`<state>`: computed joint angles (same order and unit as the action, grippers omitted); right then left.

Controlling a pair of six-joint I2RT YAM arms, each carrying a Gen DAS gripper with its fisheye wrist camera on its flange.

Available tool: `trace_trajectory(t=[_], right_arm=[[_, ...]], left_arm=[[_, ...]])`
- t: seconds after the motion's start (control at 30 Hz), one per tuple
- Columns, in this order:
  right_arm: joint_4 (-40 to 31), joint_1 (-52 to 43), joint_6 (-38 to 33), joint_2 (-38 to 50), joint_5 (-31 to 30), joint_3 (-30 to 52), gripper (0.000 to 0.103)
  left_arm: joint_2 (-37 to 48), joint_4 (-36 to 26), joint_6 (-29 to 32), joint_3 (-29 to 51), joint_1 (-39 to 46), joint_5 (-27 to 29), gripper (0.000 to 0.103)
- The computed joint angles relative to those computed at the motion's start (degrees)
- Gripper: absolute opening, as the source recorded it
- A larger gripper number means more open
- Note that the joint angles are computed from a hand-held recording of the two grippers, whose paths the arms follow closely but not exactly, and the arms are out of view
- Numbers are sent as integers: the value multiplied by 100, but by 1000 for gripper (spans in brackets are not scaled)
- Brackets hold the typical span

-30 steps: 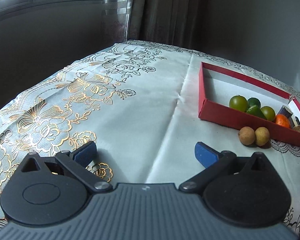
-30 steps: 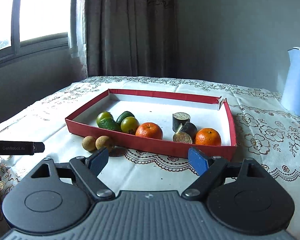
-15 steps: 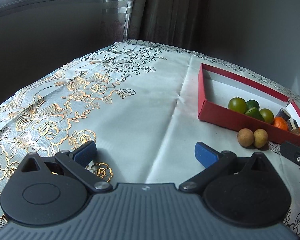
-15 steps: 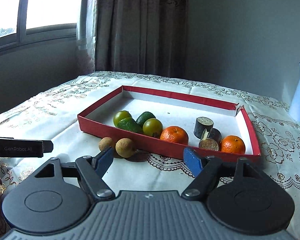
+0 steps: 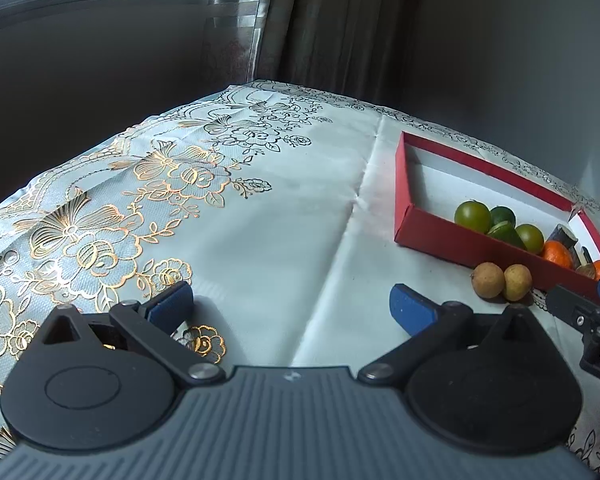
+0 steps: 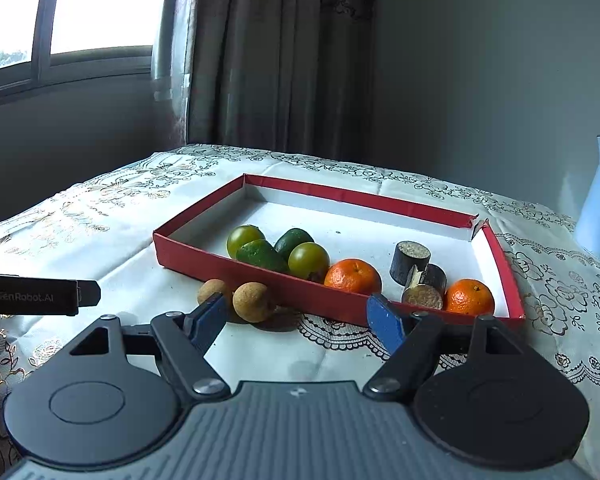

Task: Organize fruits
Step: 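Move the right gripper to the two small brown fruits beside the box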

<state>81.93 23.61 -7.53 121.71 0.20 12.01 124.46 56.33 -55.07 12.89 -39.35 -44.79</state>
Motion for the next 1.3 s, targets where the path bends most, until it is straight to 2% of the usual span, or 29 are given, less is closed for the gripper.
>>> trace_trajectory(t=[0.33,0.57,0.6,0.67,0.7,0.73,0.9,1.23,1.27,1.3], right_arm=[[-87,55,5,118,62,147,78],[-606,93,-76,-47,36,328,77],[-757,108,-77,-94,35,393,75],[-1210,96,-110,-221,-53,566,63],[-1421,73,-99,-267,-113,647,53],[-1718,32,-55,-315,-197,775,51],[-1985,-75,23,-326,-434,931,51],[-2512,79,0,-319,-378,1285,51],[-2586,107,-20,-310,-341,1323,50],[-2707,110,-44,-312,-352,1378,44]], left_arm=[[7,40,-7,-20,-4,-1,103],[10,49,-11,-26,-7,-2,103],[7,48,-10,-23,-5,0,103],[11,53,-8,-24,-4,1,103],[15,65,-7,-27,-3,2,103],[16,76,-14,-31,-8,0,103],[26,112,-15,-43,-5,3,103],[28,136,-7,-51,1,8,103],[30,145,-6,-54,3,9,103],[30,145,-6,-54,3,9,103]])
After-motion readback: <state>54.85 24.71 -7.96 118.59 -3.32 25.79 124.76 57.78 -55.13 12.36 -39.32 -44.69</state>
